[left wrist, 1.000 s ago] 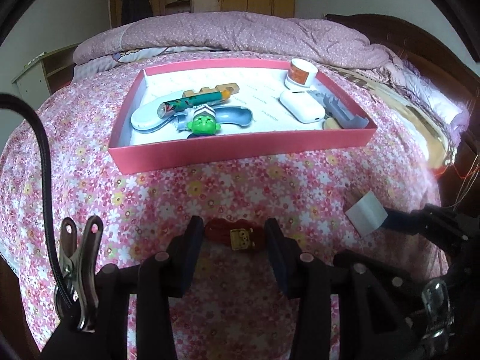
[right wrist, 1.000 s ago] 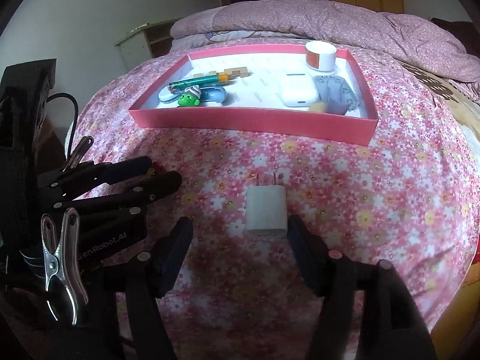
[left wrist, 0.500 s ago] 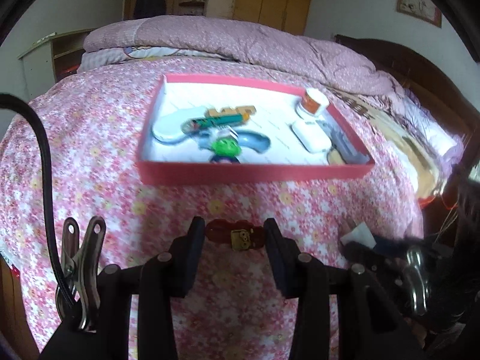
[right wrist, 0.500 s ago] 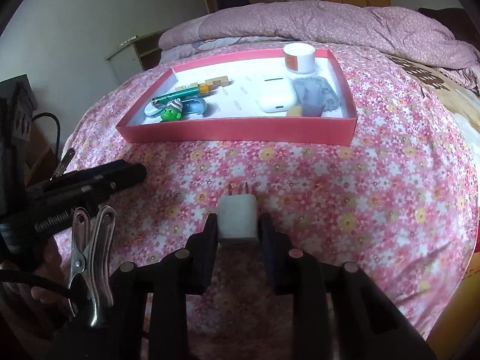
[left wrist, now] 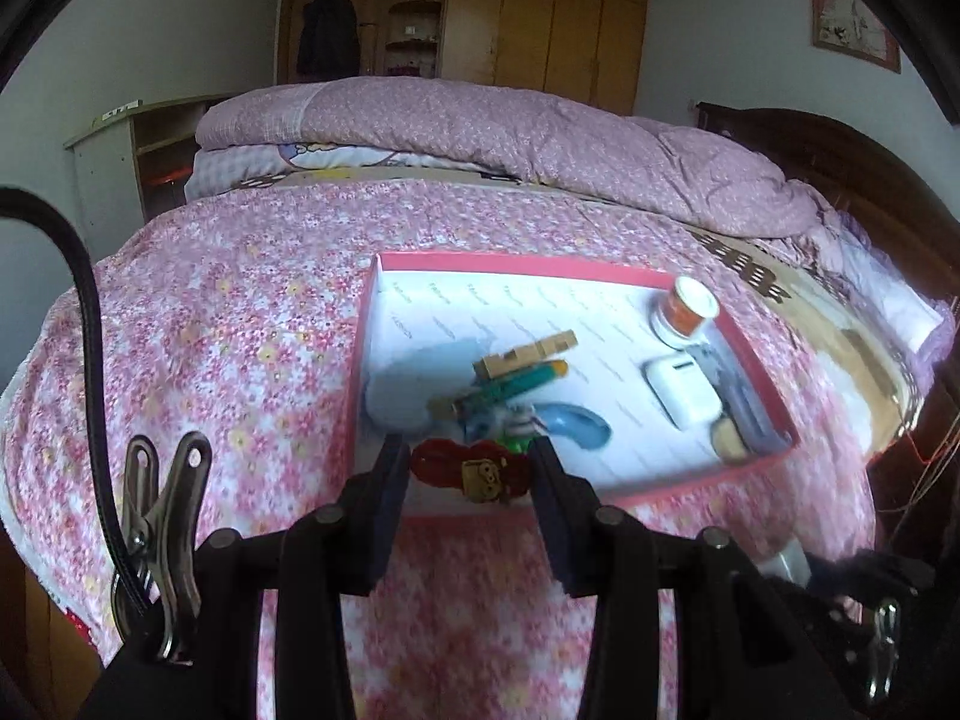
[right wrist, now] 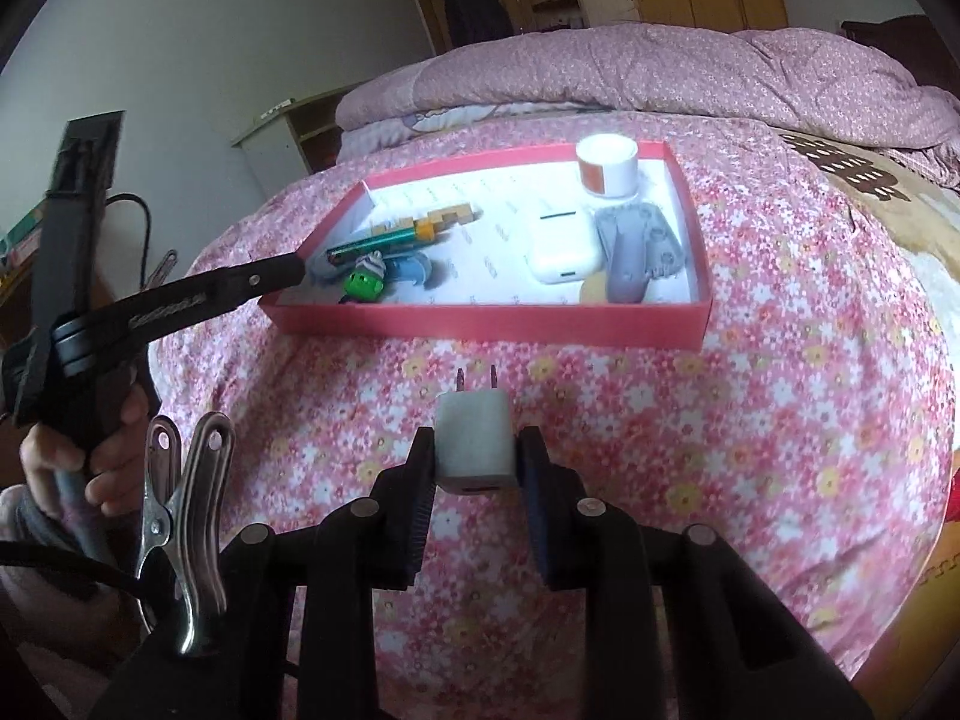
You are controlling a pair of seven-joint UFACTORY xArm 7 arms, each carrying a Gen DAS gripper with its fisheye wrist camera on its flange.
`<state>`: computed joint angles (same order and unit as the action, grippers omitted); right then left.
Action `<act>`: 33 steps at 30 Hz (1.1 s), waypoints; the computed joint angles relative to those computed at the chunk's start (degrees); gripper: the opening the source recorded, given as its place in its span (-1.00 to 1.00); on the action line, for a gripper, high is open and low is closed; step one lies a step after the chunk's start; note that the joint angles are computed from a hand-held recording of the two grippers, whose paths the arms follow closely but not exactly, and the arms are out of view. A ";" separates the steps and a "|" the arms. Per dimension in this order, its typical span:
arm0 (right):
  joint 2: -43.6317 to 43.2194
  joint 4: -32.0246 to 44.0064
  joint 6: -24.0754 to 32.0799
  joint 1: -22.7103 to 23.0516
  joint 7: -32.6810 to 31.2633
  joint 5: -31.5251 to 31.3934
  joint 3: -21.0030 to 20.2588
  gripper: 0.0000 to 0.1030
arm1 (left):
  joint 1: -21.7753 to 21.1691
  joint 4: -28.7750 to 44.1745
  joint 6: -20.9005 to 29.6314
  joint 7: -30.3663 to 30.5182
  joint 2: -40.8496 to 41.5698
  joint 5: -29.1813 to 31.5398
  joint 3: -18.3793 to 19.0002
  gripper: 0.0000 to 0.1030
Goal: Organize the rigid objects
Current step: 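Carry red figure into tray with left tool while right tool carries charger plug there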
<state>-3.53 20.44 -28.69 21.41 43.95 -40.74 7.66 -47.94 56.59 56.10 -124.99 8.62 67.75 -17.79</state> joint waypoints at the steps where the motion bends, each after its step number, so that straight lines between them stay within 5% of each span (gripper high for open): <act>1: 0.21 0.42 -0.03 -0.09 0.76 -0.88 -0.29 -0.46 | 0.33 0.10 -0.48 0.07 0.28 0.09 0.28 -0.17; 14: 2.31 6.23 1.54 -0.35 -3.92 3.97 1.09 -0.46 | 1.05 3.04 -1.66 2.75 5.15 0.05 3.29 -0.17; 20: 5.23 11.29 3.22 -2.04 0.99 -1.09 1.90 -0.46 | 1.52 4.37 -2.32 4.56 5.78 0.71 4.45 -0.17; 24: 7.08 14.43 4.75 -4.29 5.65 -6.48 2.97 -0.45 | 2.01 4.67 -3.23 4.72 5.87 1.05 4.84 -0.17; 29: 13.17 24.26 4.98 -12.90 30.27 -30.31 6.39 -0.46 | 1.59 6.45 -1.99 7.19 7.29 0.96 5.09 -0.17; 33: 16.03 30.16 7.44 -13.66 37.27 -37.48 6.50 -0.45 | 1.12 7.67 -1.69 8.27 8.27 1.15 5.61 -0.17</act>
<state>12.51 50.60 -21.25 7.74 81.23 -78.23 14.16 -46.82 64.25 54.41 -116.71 16.88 68.90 -12.18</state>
